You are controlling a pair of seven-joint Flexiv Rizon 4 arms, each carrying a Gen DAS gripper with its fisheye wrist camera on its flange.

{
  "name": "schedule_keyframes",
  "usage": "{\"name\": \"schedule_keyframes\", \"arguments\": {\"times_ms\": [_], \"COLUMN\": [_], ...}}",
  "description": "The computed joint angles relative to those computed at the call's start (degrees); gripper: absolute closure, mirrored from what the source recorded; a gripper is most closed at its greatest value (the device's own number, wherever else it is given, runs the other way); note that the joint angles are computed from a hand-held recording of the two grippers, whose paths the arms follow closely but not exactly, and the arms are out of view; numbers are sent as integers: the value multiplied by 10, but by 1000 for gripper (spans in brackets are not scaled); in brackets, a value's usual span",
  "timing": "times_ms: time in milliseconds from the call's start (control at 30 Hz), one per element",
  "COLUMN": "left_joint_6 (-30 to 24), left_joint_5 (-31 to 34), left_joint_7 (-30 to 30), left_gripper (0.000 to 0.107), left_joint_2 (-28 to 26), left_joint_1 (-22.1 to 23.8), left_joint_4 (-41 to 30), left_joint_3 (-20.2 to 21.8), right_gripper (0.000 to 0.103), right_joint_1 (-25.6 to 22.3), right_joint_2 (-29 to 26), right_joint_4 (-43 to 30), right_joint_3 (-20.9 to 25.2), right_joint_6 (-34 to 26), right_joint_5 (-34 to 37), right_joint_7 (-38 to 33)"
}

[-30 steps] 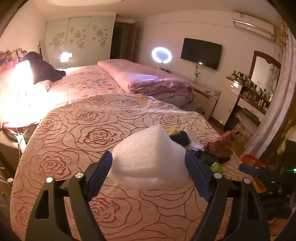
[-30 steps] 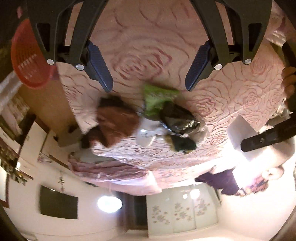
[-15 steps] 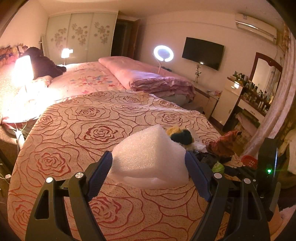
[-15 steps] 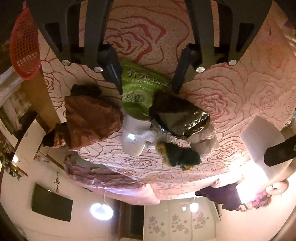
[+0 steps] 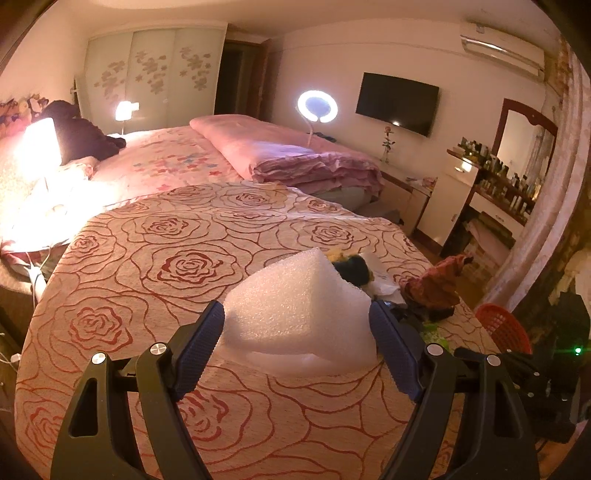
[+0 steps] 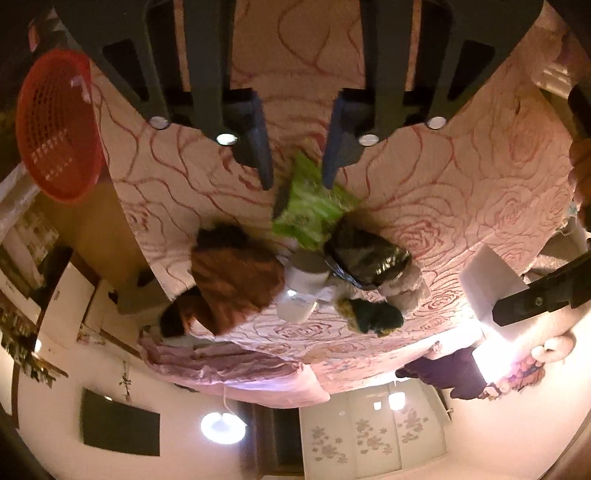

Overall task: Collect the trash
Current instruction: 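Grasp the green snack bag with the right tool while the left tool holds the foam block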

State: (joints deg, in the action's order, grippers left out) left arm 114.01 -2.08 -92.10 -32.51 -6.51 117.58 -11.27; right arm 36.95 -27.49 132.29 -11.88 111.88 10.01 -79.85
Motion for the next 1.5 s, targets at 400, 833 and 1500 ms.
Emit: {"name": "schedule_keyframes", "arguments": {"times_ms": [400, 833, 1500], "left_joint_6": [-3, -5, -4], "left_joint_5": [-6, -7, -1], "left_joint_7": [4, 4, 14], "left_gripper": [29, 29, 29], "left_joint_2": [1, -2, -5], "left_joint_1": [-12, -10, -13], "left_joint_4": [-1, -5, -8], "left_joint_3": [5, 3, 0], "right_gripper": [49, 59, 95], "right_joint_1": [-6, 80, -43], "right_joint_2": [-17, -60, -12], "right_joint_4": [-30, -47, 5], "right_joint_3": [8, -85, 41], "right_joint_6": [0, -12, 35], "right_joint_5": [-5, -1, 7], "right_joint_7": [16, 24, 13]}}
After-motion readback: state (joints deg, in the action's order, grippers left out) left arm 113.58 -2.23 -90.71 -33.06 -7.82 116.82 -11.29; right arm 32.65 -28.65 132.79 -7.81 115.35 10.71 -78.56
